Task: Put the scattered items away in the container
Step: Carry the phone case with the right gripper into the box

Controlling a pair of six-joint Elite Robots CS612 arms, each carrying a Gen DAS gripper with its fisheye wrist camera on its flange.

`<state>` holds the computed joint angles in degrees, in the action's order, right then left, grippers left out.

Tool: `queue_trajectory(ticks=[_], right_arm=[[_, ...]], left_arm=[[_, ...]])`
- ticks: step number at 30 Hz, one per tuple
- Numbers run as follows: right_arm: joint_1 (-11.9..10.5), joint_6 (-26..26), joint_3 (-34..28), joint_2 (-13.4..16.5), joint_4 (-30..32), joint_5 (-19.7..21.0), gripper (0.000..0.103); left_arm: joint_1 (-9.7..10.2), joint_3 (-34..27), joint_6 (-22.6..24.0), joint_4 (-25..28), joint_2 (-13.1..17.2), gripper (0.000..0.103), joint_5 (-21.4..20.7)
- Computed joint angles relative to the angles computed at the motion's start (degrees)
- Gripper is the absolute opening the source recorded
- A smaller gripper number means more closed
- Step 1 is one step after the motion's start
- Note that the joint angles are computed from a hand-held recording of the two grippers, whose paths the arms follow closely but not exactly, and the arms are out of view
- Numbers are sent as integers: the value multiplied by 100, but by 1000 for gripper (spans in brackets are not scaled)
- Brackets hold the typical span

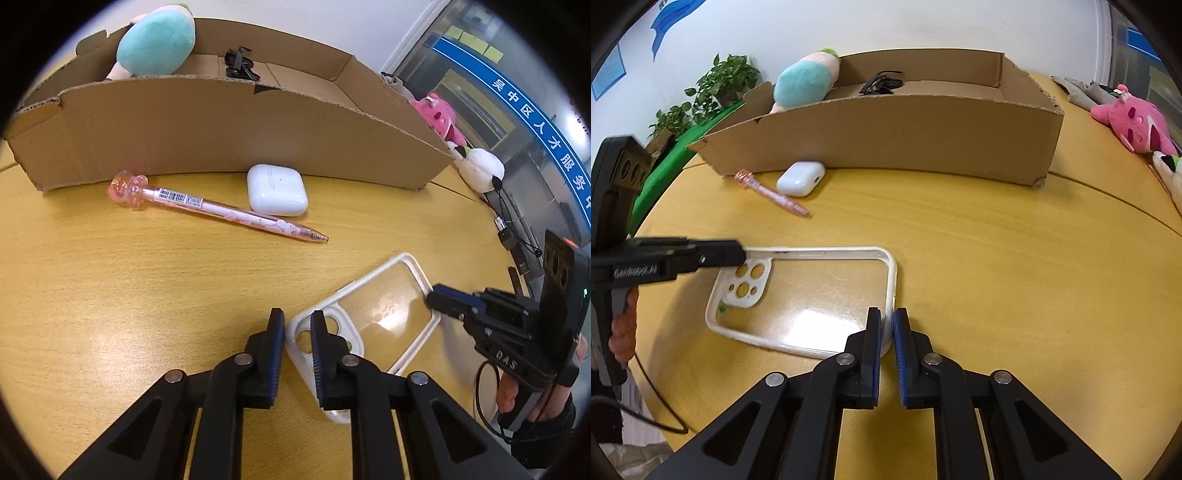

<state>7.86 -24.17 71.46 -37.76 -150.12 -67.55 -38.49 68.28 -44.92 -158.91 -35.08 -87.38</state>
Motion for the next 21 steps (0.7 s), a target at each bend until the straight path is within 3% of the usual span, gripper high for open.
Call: queue_trajectory(ticks=[9, 15, 21], right_arm=[[21, -42, -21, 16, -28, -10, 7], [-9, 210, 75, -103, -627, 45, 7], [-19, 354, -261, -143, -1149, 260, 7]], left_arm=[[-11, 61, 28, -6, -68, 11, 127], [-23, -8, 396, -108, -202, 10, 332], [43, -310, 878, -179, -306, 10, 612]])
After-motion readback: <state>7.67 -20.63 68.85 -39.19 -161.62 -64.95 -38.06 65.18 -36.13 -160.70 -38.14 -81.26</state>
